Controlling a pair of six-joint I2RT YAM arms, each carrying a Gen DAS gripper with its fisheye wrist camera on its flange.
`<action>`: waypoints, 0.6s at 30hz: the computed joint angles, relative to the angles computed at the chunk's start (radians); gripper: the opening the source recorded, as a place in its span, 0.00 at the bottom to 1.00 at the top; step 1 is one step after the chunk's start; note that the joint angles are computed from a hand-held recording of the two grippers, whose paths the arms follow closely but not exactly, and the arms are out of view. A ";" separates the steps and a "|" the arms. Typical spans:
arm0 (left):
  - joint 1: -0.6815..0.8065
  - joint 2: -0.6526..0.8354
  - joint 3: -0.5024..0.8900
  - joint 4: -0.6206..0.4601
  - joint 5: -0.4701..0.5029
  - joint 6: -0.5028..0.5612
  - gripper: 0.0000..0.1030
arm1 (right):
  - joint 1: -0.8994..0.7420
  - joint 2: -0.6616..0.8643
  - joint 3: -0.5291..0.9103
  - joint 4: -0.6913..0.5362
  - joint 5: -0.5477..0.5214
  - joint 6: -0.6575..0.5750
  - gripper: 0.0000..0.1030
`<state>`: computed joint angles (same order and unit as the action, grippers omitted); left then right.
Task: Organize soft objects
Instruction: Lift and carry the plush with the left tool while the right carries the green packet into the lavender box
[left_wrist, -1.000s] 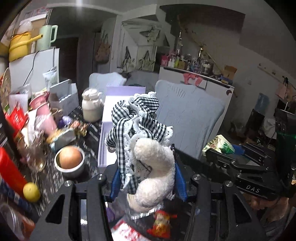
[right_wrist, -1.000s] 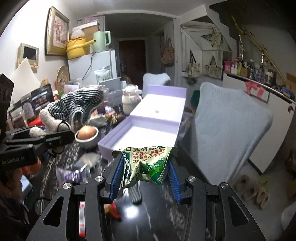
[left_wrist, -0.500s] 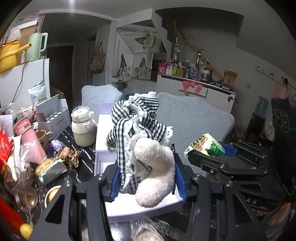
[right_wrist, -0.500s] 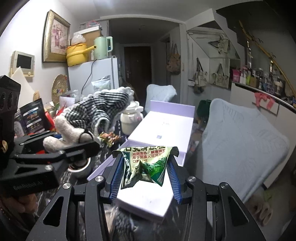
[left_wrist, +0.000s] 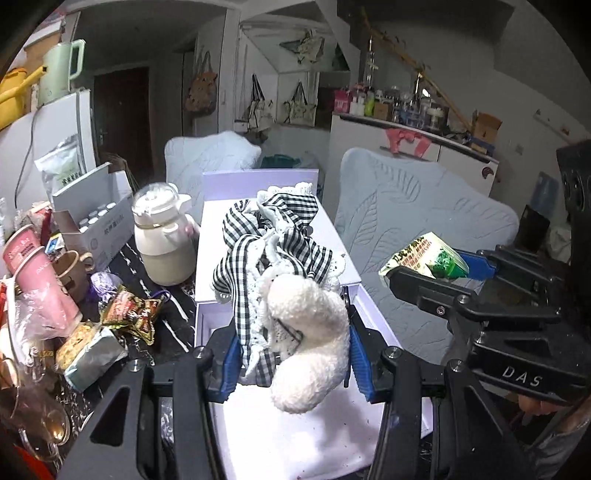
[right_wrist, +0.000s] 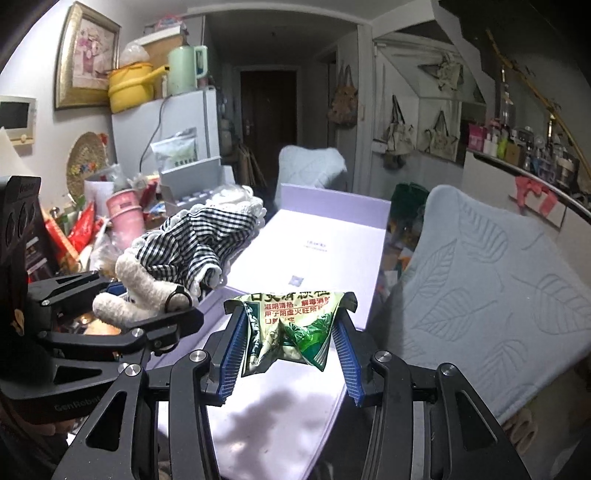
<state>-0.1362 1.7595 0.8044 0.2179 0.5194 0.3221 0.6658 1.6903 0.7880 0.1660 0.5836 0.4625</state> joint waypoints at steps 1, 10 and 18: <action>-0.008 0.017 0.015 -0.006 -0.015 0.002 0.47 | -0.012 0.009 0.007 0.002 -0.014 -0.009 0.44; -0.040 0.152 0.107 -0.011 -0.098 -0.002 0.48 | -0.094 0.143 0.106 -0.014 -0.087 -0.070 0.45; -0.050 0.214 0.129 0.020 -0.120 -0.007 0.53 | -0.136 0.228 0.142 -0.016 -0.148 -0.059 0.45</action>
<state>-0.1858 1.9731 0.9334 0.2378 0.3991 0.3155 0.5301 1.9188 0.9303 0.1502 0.4361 0.4033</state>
